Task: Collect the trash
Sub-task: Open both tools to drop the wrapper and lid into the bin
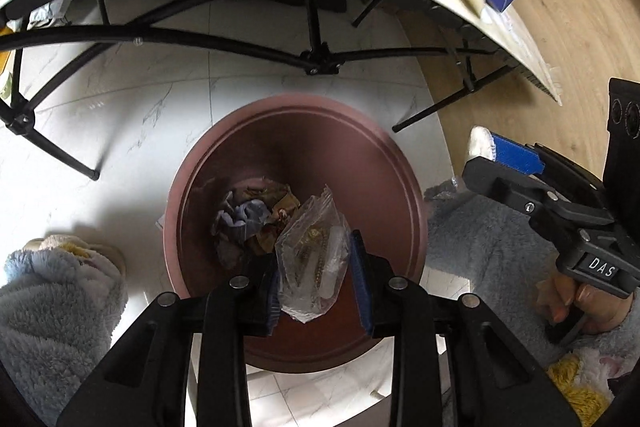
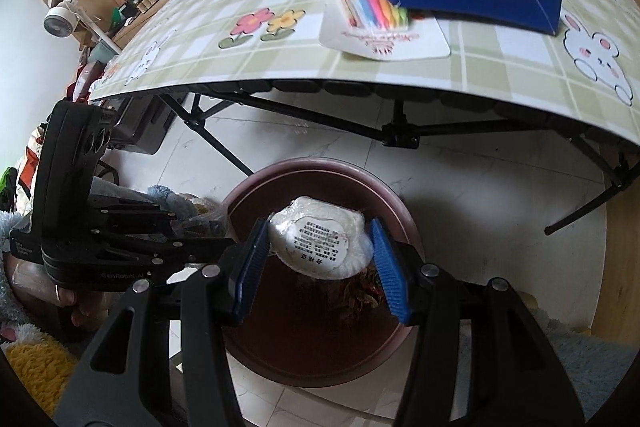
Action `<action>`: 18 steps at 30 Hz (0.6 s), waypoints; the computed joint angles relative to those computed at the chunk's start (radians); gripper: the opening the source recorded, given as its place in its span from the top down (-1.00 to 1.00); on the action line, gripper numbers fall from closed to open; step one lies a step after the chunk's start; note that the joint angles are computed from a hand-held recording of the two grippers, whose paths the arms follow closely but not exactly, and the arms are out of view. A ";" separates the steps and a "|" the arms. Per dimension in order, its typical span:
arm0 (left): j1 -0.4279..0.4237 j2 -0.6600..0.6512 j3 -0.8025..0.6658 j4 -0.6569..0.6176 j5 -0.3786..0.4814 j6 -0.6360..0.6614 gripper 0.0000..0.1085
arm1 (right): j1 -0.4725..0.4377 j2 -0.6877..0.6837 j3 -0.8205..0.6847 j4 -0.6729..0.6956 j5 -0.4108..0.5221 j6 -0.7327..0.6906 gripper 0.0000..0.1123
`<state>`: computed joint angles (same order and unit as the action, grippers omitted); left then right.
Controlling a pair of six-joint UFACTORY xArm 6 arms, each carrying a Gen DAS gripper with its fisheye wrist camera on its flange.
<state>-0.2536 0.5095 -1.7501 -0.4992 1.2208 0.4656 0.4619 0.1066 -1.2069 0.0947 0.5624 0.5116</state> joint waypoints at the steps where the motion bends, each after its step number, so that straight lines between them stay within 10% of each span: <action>1: 0.001 0.003 -0.006 0.006 0.004 -0.007 0.42 | -0.002 0.002 -0.001 0.004 0.003 -0.002 0.05; 9: 0.017 -0.024 0.029 -0.023 -0.073 -0.048 0.02 | -0.005 0.017 -0.014 0.024 0.016 -0.010 0.05; 18: 0.008 -0.203 0.243 -0.102 -0.492 0.003 -0.48 | -0.001 0.069 -0.059 0.101 0.106 -0.067 0.05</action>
